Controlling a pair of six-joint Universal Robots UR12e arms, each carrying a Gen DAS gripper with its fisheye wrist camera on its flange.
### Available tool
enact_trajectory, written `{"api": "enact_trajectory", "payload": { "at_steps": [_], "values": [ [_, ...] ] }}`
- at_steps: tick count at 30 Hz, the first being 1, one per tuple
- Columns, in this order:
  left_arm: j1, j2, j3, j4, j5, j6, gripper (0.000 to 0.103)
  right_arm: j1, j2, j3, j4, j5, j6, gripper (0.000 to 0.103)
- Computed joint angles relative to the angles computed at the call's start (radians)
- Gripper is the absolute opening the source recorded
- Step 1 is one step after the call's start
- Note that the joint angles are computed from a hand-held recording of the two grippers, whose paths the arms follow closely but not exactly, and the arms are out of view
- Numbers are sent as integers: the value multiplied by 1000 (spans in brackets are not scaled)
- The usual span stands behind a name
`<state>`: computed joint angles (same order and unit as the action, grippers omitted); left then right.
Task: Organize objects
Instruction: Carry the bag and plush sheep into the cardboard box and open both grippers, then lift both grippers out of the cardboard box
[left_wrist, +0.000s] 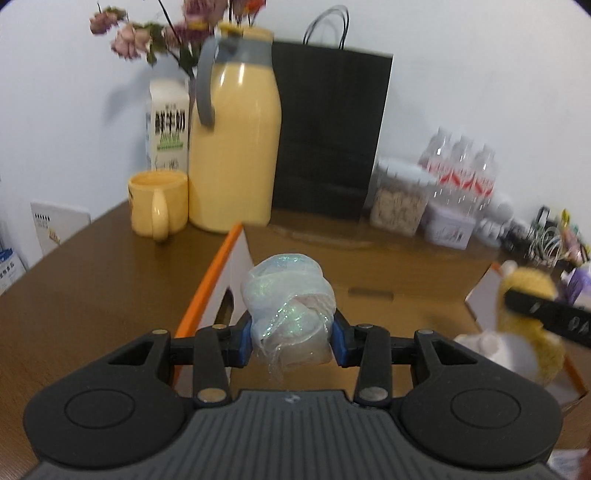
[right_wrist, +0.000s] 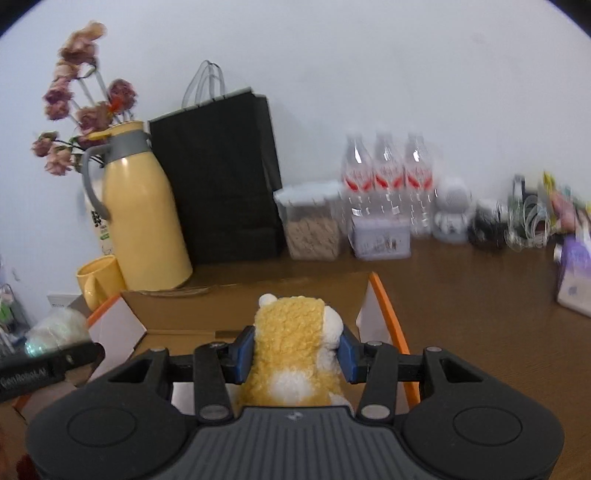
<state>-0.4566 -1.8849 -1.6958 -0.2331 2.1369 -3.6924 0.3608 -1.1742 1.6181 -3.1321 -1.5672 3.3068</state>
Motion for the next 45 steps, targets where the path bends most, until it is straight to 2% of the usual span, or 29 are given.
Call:
{"api": "enact_trajectory", "payload": {
  "at_steps": [2, 4, 11, 14, 16, 17, 21, 25, 27, 36, 45],
  "values": [
    [2, 1, -1, -21, -13, 2, 41, 8, -2, -3, 24, -48, -25, 44],
    [0, 2, -1, -33, -19, 10, 42, 2, -7, -1, 45, -16, -24, 44],
    [-7, 0, -3, -23, -12, 23, 50, 8, -15, 0, 69, -21, -52, 46],
    [-11, 0, -10, 18, -9, 39, 63, 9, -15, -2, 72, -32, -49, 48],
    [-16, -3, -12, 51, 4, 57, 78, 10, -15, -1, 67, -39, -44, 49],
    [-18, -4, -13, 66, 10, 64, 82, 9, -15, -1, 66, -38, -44, 51],
    [-25, -9, -19, 122, 39, 71, 103, 11, -14, 3, 40, -45, -49, 69],
    [-25, -10, -18, 127, 54, 57, 103, 12, -13, 13, -9, -54, -52, 85],
    [-25, -9, -19, 127, 54, 56, 103, 12, -13, 17, -30, -55, -51, 89],
    [-38, -5, -17, 171, 85, 87, 103, 15, -24, 30, -70, -45, -74, 95],
    [-68, 22, -27, 214, 132, 138, 103, 20, -81, 83, -130, -48, -98, 103]
  ]
}}
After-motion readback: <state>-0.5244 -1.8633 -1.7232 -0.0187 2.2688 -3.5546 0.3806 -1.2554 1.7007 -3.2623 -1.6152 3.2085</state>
